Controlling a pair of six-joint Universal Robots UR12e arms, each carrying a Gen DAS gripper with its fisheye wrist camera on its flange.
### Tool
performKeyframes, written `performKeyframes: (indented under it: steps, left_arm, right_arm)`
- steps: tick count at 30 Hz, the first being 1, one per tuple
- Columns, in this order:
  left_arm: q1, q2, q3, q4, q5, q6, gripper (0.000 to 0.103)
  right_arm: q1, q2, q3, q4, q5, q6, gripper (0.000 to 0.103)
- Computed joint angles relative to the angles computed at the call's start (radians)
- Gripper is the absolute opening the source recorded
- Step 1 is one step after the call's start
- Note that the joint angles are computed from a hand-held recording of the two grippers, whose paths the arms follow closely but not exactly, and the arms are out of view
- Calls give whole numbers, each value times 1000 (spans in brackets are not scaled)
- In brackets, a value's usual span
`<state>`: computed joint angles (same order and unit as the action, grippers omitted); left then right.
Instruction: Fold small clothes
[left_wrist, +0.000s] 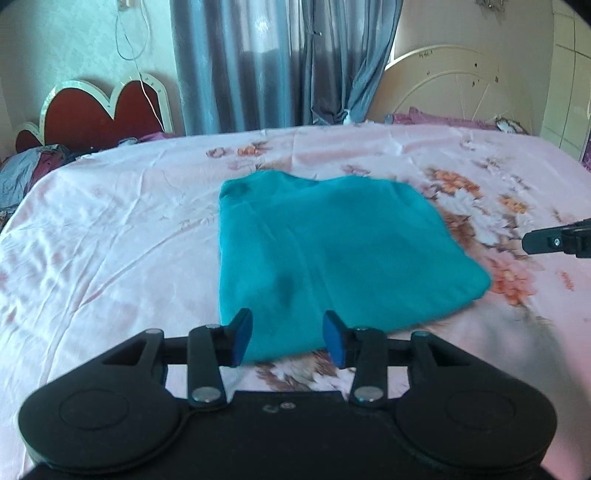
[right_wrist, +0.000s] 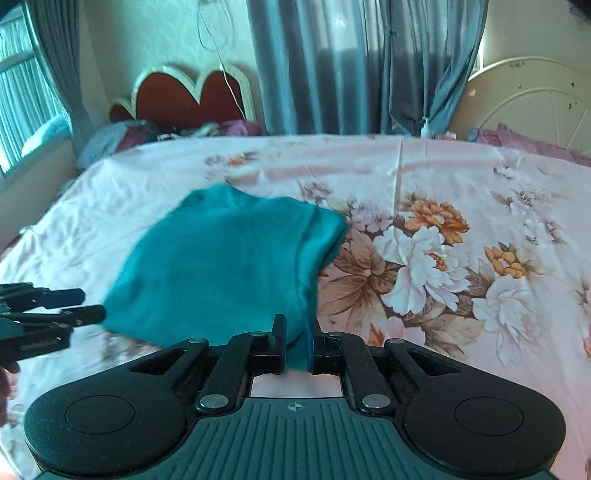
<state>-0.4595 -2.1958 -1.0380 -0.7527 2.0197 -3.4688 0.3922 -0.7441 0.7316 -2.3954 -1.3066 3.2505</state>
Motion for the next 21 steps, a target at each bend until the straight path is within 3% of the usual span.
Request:
performKeyframes:
  steps: [1, 3, 4, 5, 6, 8, 17, 21]
  left_arm:
    - [-7, 7, -7, 4, 10, -8, 48]
    - [-23, 20, -25, 27, 43, -31, 77]
    - [-33, 27, -40, 55, 69, -42, 102]
    - [-46, 35, -60, 99, 110, -44, 103]
    - [-56, 42, -69, 108, 136, -45, 103]
    - [-69, 62, -86, 92, 141, -62, 103]
    - [-134, 152, -167, 64, 162, -154, 103]
    - [-157, 161, -178, 91, 163, -142, 103]
  right_arm:
    - [1, -23, 36, -23, -2, 1, 10]
    - [4, -59, 92, -57, -20, 12, 10]
    - [6, -73, 115, -68, -35, 22, 23]
    - [10, -92, 144, -81, -65, 41, 51]
    - [13, -110, 180, -121, -93, 62, 99]
    - [14, -143, 250, -204, -100, 72, 103]
    - [42, -277, 439, -283, -144, 104, 103]
    - [56, -327, 492, -292, -159, 71, 103]
